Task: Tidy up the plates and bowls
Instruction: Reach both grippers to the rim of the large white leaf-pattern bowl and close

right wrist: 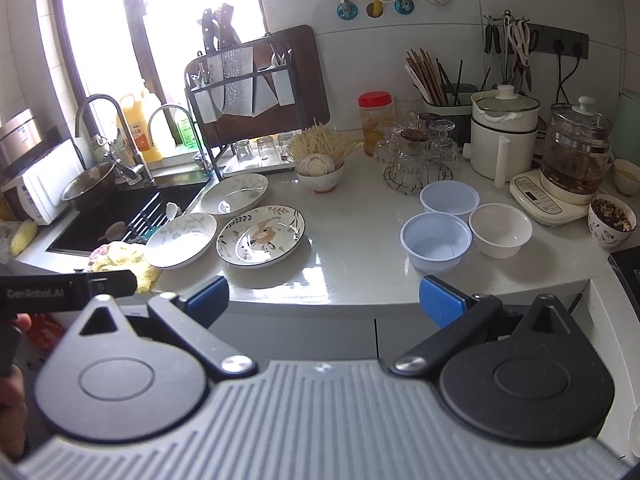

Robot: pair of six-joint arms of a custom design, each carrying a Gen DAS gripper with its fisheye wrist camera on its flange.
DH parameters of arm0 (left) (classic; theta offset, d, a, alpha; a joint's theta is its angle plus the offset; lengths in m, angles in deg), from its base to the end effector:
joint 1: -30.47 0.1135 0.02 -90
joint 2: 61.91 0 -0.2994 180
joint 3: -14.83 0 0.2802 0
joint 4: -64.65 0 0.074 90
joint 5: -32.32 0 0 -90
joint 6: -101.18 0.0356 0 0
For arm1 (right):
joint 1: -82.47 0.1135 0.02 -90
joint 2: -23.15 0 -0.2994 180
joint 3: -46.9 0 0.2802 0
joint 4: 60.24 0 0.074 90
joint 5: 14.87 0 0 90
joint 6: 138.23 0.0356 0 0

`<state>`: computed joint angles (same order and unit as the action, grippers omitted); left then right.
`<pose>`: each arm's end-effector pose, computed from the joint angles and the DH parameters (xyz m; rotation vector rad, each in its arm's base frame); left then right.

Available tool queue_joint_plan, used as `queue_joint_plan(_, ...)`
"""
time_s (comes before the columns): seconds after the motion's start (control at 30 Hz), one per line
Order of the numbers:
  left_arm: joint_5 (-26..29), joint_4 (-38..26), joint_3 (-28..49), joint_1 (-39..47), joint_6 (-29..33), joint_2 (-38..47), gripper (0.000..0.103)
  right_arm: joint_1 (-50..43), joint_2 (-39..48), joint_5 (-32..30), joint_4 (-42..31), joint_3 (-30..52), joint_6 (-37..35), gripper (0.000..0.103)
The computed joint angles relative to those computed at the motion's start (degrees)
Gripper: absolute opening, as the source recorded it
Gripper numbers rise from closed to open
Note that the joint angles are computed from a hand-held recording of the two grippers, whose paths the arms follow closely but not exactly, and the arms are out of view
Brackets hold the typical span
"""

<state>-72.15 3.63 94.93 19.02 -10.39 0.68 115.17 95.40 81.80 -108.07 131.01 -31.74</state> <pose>0.2253 -0.0366 0.3889 -0.3274 2.2771 -0.0008 0.2475 0.1540 0.3920 -0.2472 2.2023 0.3527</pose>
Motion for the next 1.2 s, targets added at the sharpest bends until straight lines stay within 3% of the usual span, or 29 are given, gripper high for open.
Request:
queue_joint_plan(0.23, 2.2, -1.3, 0.6, 5.3, 4.8, -0.2, 0.1, 3.1, 3.6, 0.9, 1.8, 1.8, 2.2, 0.103)
queue_joint_plan(0.67, 5.1, -3.3, -1.7, 13.4, 6.0, -1.8, 0.1, 5.3, 7.3, -3.5, 5.8, 2.7, 1.3, 0.103)
queue_joint_plan(0.93, 10.7, 0.6, -2.1, 22.2, 11.6, 0.7, 0.1, 7.5, 14.0, -4.2, 8.6, 6.9, 0.8, 0.103)
queue_joint_plan(1.2, 20.6, 3.9, 1.6, 35.3, 21.2, 10.4, 0.1, 9.4, 24.2, -3.5, 10.3, 14.4, 4.6, 0.103)
